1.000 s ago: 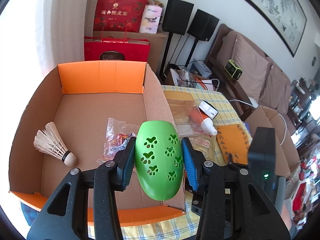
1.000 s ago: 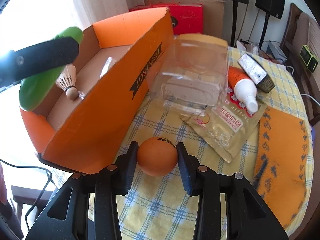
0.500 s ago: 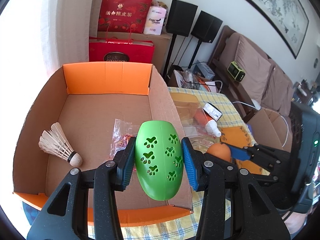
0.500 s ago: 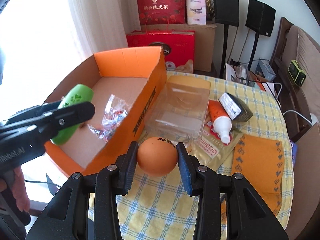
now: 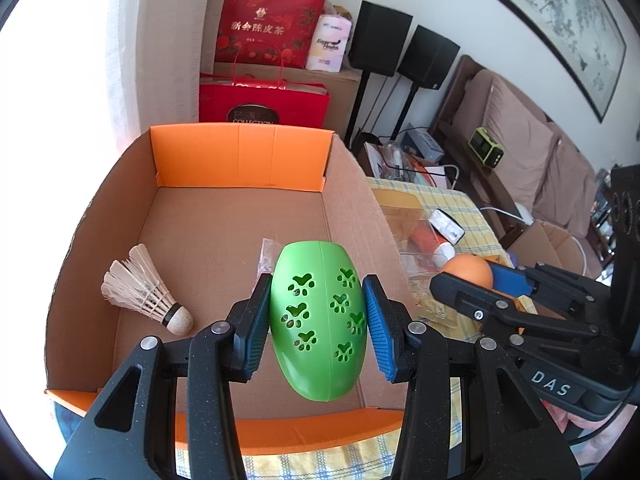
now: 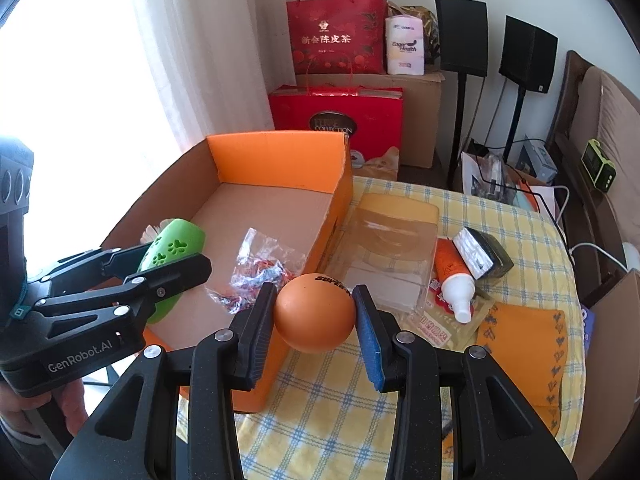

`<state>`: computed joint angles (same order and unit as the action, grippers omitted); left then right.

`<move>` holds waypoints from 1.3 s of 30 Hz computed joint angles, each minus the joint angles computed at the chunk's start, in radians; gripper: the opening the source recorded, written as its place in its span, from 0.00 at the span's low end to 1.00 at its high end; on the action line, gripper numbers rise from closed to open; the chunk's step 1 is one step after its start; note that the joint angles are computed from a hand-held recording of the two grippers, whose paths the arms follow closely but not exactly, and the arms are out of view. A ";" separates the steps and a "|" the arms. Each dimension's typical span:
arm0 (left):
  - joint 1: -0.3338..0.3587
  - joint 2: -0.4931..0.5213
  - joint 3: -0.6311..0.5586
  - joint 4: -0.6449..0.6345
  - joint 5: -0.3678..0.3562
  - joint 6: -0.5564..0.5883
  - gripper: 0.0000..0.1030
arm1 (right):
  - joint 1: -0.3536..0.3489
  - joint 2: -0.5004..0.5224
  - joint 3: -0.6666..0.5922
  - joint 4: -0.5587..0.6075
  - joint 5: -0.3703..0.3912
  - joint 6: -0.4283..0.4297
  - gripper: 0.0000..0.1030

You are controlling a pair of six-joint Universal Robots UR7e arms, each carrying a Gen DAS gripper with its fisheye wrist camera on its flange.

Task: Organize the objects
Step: 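Carry the ping-pong ball and green egg into the cardboard box with both tools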

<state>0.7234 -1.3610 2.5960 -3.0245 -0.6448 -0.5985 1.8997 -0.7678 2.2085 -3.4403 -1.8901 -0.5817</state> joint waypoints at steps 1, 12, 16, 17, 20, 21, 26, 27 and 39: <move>0.002 -0.006 0.002 0.004 0.002 -0.001 0.40 | 0.004 0.002 -0.003 0.000 0.002 0.002 0.38; 0.026 -0.078 0.020 0.049 0.027 -0.008 0.40 | 0.039 0.038 -0.041 0.007 0.018 0.024 0.38; 0.042 -0.112 0.021 0.092 0.034 -0.011 0.40 | 0.048 0.059 -0.053 0.011 0.022 0.029 0.38; 0.045 -0.122 0.022 0.103 0.035 -0.014 0.40 | 0.050 0.065 -0.058 0.015 0.025 0.030 0.38; 0.060 -0.142 0.024 0.121 0.035 -0.015 0.40 | 0.057 0.083 -0.071 0.033 0.028 0.037 0.38; 0.065 -0.147 0.025 0.126 0.033 -0.014 0.40 | 0.059 0.089 -0.075 0.038 0.029 0.038 0.38; 0.093 -0.149 0.029 0.132 0.018 -0.012 0.40 | 0.065 0.121 -0.088 0.060 0.017 0.036 0.38; 0.097 -0.149 0.031 0.133 0.015 -0.013 0.40 | 0.066 0.127 -0.089 0.061 0.014 0.035 0.38; 0.125 -0.113 0.033 0.107 -0.008 -0.015 0.40 | 0.059 0.147 -0.082 0.060 -0.010 0.029 0.38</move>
<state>0.8484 -1.4738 2.6292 -2.9171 -0.6527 -0.6137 1.9590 -0.6212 2.1269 -3.3806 -1.9002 -0.5526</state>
